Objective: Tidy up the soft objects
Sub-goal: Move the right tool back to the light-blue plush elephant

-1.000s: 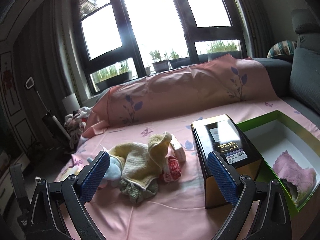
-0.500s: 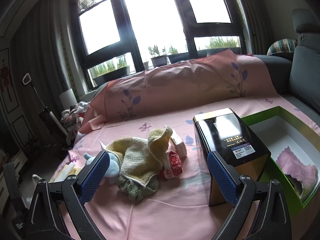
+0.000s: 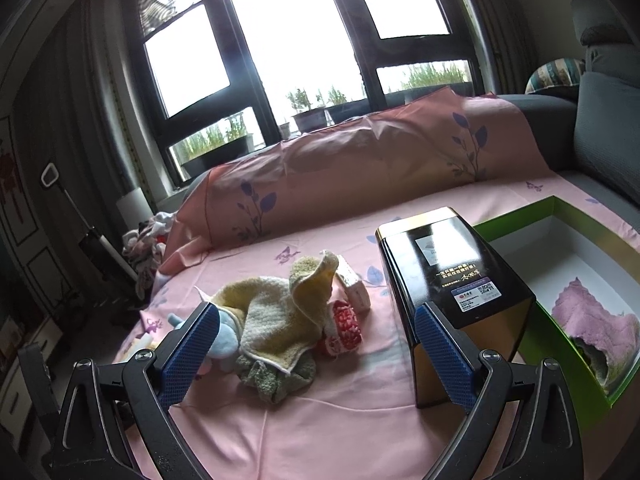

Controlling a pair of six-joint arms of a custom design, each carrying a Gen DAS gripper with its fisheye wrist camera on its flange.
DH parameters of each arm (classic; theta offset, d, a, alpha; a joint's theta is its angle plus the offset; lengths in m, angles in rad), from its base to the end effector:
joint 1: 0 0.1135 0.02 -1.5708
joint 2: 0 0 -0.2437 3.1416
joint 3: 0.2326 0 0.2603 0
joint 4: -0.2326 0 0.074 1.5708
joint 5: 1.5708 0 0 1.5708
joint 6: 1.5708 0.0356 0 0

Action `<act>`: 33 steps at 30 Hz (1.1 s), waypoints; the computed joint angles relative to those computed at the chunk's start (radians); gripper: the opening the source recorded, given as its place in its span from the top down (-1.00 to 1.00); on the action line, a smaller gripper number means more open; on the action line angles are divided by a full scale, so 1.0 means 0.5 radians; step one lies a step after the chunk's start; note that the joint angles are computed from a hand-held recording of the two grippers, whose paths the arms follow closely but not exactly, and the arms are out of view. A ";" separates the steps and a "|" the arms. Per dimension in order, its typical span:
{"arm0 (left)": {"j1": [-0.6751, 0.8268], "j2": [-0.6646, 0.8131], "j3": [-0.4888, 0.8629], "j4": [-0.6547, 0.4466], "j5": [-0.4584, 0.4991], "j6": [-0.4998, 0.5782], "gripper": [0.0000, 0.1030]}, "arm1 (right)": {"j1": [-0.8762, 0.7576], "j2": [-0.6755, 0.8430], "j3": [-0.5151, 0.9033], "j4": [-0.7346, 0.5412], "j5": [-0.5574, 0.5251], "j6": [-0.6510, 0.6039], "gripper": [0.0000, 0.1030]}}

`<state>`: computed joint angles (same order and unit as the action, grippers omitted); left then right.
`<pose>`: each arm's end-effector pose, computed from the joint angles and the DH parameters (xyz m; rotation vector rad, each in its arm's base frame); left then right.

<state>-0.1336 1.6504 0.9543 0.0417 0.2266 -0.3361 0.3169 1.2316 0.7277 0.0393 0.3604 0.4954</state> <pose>0.3542 -0.0557 0.1739 -0.1018 2.2515 -0.5073 0.2753 0.0771 0.2255 0.4011 1.9662 0.1527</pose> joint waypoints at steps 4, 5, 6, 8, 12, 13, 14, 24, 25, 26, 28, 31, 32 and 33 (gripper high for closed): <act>0.013 -0.014 -0.009 0.010 0.017 -0.007 -0.97 | -0.009 -0.016 -0.008 -0.013 -0.016 0.001 -0.91; 0.015 -0.015 -0.007 0.005 0.021 -0.010 -0.97 | -0.012 -0.019 -0.011 -0.008 -0.022 -0.001 -0.91; 0.018 -0.013 -0.004 0.001 0.028 -0.014 -0.97 | -0.013 -0.020 -0.016 -0.005 -0.026 0.001 -0.91; 0.028 -0.016 -0.004 0.000 0.051 -0.025 -0.97 | -0.014 -0.019 -0.018 -0.001 -0.035 0.006 -0.91; 0.046 -0.021 -0.002 -0.005 0.077 -0.042 -0.97 | -0.005 0.010 -0.002 -0.009 -0.057 0.016 -0.91; 0.051 -0.023 -0.002 -0.008 0.084 -0.046 -0.97 | 0.001 0.015 0.002 -0.011 -0.053 0.016 -0.91; 0.059 -0.024 0.000 -0.010 0.092 -0.049 -0.97 | 0.009 0.016 0.006 -0.015 -0.046 0.015 -0.91; 0.197 -0.058 -0.005 -0.021 0.219 -0.212 -0.97 | 0.007 0.026 0.067 -0.109 -0.178 0.072 -0.91; 0.217 -0.063 -0.006 -0.021 0.225 -0.220 -0.97 | 0.023 0.043 0.095 -0.135 -0.206 0.078 -0.91; 0.237 -0.067 -0.008 -0.019 0.237 -0.230 -0.97 | 0.046 0.059 0.113 -0.142 -0.233 0.058 -0.91; 0.290 -0.049 0.020 -0.053 0.307 -0.237 -0.97 | 0.129 0.134 0.190 -0.179 -0.223 0.012 -0.91; 0.358 -0.011 0.068 -0.108 0.389 -0.272 -0.97 | 0.227 0.336 0.397 -0.316 -0.178 0.027 -0.91; 0.378 -0.005 0.080 -0.127 0.394 -0.284 -0.97 | 0.238 0.412 0.474 -0.356 -0.213 0.044 -0.91; 0.397 -0.003 0.090 -0.145 0.393 -0.296 -0.97 | 0.240 0.481 0.548 -0.401 -0.254 0.063 -0.91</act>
